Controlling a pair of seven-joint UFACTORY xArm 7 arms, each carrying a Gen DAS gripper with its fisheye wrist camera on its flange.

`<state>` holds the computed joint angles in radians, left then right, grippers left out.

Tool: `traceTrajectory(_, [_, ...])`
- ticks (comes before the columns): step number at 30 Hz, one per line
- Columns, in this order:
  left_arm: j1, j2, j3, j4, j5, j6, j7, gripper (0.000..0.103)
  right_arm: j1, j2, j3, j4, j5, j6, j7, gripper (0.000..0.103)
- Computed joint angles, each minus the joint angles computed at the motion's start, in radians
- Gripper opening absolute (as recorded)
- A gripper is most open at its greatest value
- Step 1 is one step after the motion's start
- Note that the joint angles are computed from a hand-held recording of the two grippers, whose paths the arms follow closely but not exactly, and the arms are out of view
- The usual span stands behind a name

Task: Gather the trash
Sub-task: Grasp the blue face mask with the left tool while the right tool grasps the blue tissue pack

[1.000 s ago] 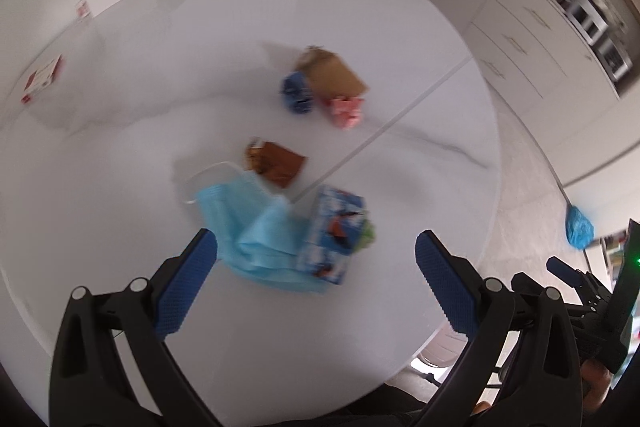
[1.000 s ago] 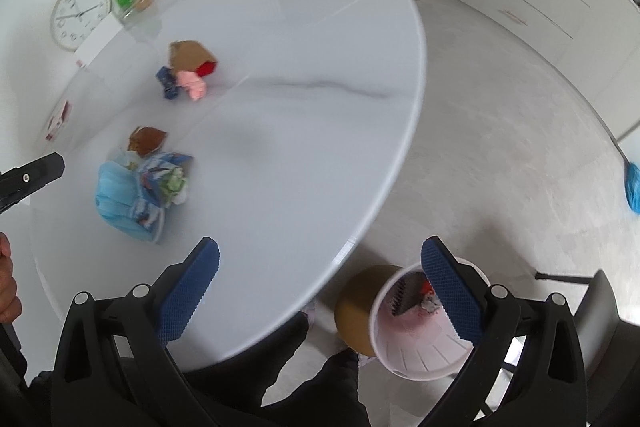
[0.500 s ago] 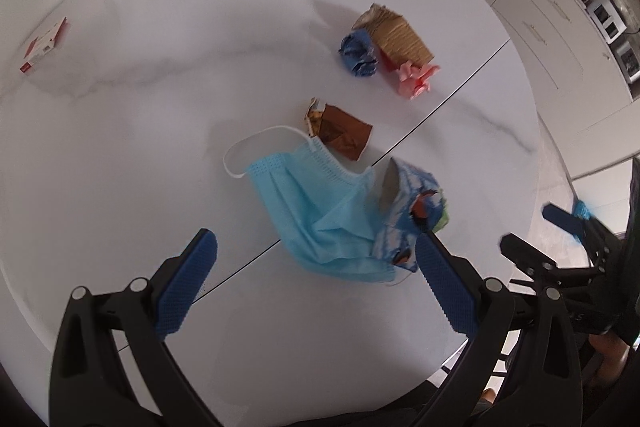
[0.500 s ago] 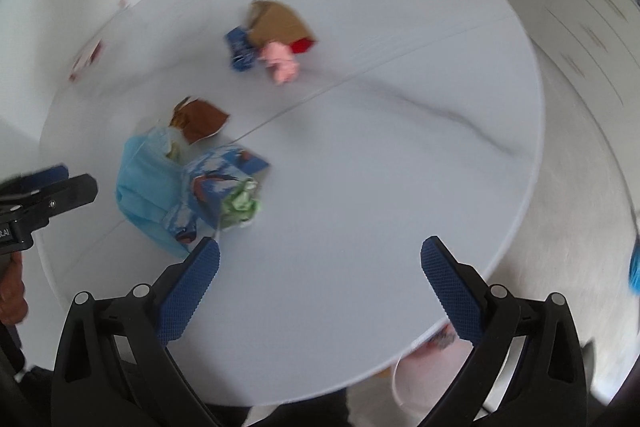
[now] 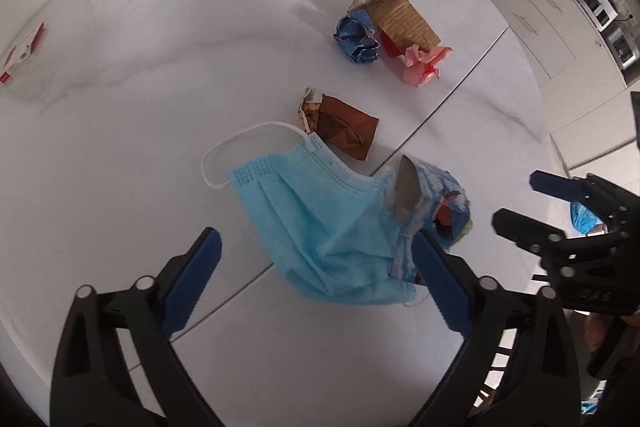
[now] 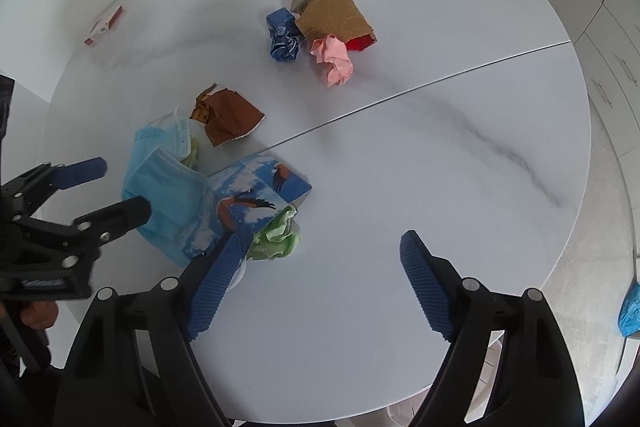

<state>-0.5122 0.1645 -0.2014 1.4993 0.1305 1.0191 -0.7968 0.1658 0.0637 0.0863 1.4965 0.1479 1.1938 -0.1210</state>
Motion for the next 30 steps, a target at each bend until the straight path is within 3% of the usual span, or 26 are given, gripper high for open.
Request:
traceTrajectory(9, [0.012,-0.003,-0.001,-0.035,-0.031,-0.046,0.045,0.049,-0.007,0.013,-0.002,0.012,0.022,0.012,-0.02,0.082])
traceTrajectory(11, [0.012,-0.009,-0.002,-0.042,-0.035,-0.051,0.05,0.034,-0.008,0.007,-0.002,0.001,0.031,0.017,-0.023,0.082])
traceTrajectory(14, [0.009,-0.025,0.0,-0.059,-0.02,-0.056,0.022,0.024,-0.005,-0.005,0.0,-0.016,0.034,0.022,-0.023,0.082])
traceTrajectory(30, [0.068,-0.221,-0.024,-0.208,-0.002,-0.121,-0.084,0.021,0.029,0.027,0.023,0.046,0.082,0.037,-0.05,0.082])
